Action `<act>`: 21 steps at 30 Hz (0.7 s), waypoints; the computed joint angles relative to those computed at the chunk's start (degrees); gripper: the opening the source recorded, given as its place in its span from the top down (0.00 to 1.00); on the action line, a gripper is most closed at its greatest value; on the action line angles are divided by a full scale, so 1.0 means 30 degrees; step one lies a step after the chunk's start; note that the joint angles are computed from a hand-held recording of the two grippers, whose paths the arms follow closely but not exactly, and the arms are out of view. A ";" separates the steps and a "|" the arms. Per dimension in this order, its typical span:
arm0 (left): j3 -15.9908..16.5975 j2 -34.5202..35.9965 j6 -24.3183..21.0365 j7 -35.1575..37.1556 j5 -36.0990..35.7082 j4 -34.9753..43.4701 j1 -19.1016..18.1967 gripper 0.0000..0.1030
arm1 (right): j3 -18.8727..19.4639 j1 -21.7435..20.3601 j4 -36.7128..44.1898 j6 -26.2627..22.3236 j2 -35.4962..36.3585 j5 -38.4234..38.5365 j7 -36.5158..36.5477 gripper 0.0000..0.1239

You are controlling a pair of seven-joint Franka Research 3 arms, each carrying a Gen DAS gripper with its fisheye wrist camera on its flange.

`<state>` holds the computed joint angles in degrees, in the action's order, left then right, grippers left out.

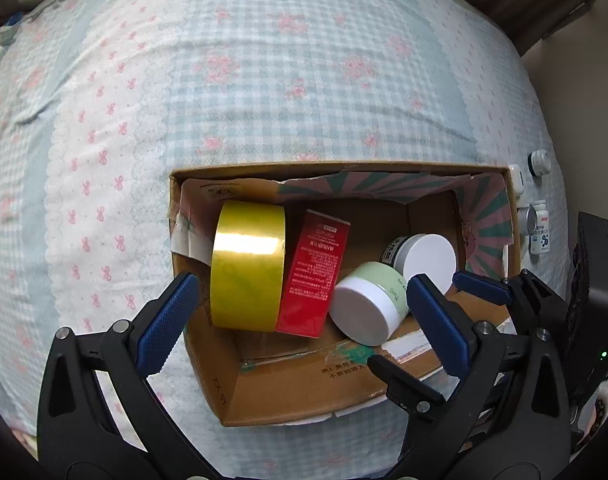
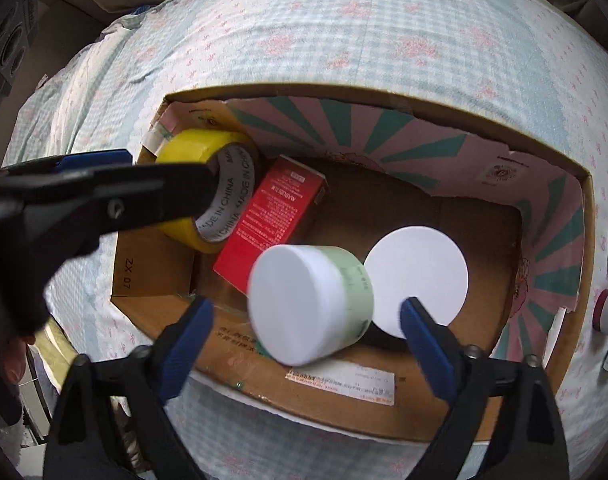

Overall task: Organize rigid objects
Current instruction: 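Lower the tape roll and green jar into the box and open both tools, then withdraw both tools from the box toward the remaining items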

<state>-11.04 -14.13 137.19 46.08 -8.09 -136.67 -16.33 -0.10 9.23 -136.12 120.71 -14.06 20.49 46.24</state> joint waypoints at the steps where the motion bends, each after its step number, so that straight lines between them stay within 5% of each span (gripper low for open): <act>1: 0.0025 -0.0015 -0.0084 0.0027 -0.0031 0.0055 -0.0002 0.00 | -0.0029 -0.0016 -0.0110 0.0218 -0.0117 0.0027 -0.0094 0.17; 21: -0.0801 -0.3200 -0.2402 -0.2734 0.1872 0.0004 -0.0678 0.00 | -0.0424 -0.0625 -0.0829 -0.0841 -0.3539 -0.0535 0.0114 0.17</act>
